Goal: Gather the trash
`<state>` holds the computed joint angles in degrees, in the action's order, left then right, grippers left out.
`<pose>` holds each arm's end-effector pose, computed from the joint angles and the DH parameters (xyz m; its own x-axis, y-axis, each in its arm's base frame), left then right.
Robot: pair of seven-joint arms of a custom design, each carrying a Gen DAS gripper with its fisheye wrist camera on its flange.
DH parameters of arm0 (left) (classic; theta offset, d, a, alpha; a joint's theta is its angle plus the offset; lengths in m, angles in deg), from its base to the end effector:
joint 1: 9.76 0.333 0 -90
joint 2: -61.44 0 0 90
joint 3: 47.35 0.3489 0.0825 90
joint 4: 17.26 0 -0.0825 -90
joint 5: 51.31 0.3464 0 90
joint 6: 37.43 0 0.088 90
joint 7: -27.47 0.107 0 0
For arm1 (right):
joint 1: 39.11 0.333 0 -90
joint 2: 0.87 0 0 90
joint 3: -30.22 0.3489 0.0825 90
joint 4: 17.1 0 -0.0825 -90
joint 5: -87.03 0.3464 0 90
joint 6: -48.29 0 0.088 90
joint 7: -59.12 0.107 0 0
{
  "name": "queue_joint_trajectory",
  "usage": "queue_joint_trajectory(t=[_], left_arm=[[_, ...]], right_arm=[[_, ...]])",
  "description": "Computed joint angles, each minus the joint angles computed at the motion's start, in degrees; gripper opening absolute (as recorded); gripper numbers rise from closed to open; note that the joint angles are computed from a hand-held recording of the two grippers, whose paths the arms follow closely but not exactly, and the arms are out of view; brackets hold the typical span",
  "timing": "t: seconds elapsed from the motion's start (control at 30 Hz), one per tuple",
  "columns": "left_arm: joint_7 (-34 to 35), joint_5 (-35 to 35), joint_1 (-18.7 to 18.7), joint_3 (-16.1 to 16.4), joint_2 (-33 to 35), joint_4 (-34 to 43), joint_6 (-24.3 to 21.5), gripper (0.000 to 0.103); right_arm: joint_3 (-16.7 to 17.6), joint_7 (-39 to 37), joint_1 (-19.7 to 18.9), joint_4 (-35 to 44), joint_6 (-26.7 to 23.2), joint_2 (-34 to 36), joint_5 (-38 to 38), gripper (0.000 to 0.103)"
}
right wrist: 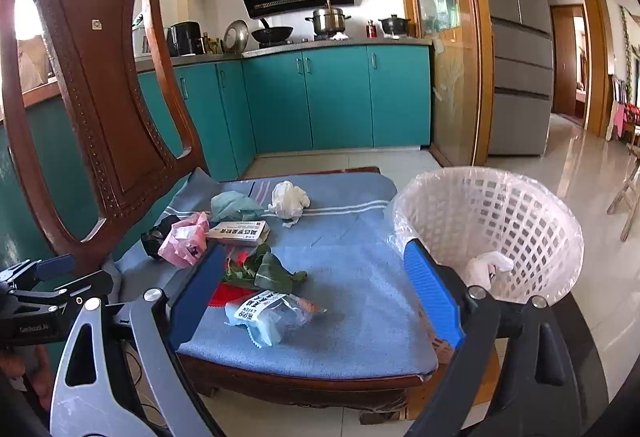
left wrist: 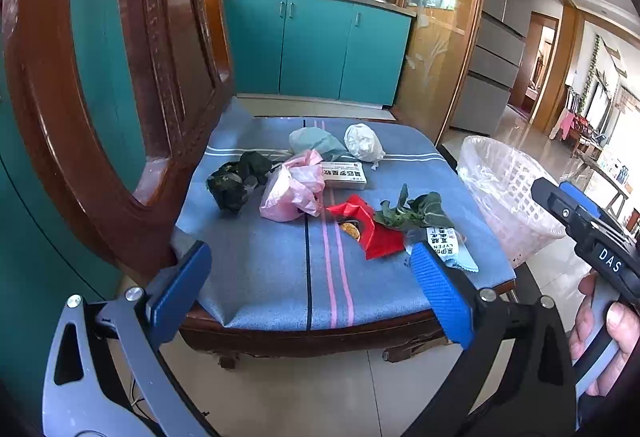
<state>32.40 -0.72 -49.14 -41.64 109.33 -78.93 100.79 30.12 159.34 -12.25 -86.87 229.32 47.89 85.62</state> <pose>0.6475 -0.4651 0.4198 0.2477 -0.9620 0.1147 -0.5692 -0.2403 -0.7863 0.7095 0.3609 0.4366 0.3828 -0.9140 -0.1348 -0.4759 -0.0700 -0.8767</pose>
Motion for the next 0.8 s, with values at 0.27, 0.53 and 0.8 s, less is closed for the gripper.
queue_joint_trajectory(t=[0.27, 0.53, 0.8], left_arm=[[-2.0, 0.7, 0.0, 0.3, -0.2, -0.5, 0.3, 0.099], [-1.1, 0.0, 0.2, 0.0, 0.0, -0.1, 0.0, 0.099], [0.0, -0.7, 0.2, -0.1, 0.7, 0.8, -0.4, 0.099]], right_arm=[[1.4, -1.3, -1.0, 1.6, -2.1, 0.6, -0.1, 0.089], [1.4, -1.3, -0.9, 1.4, -2.1, 0.6, 0.3, 0.089], [1.7, -1.7, -1.2, 1.5, -2.2, 0.6, 0.4, 0.089]])
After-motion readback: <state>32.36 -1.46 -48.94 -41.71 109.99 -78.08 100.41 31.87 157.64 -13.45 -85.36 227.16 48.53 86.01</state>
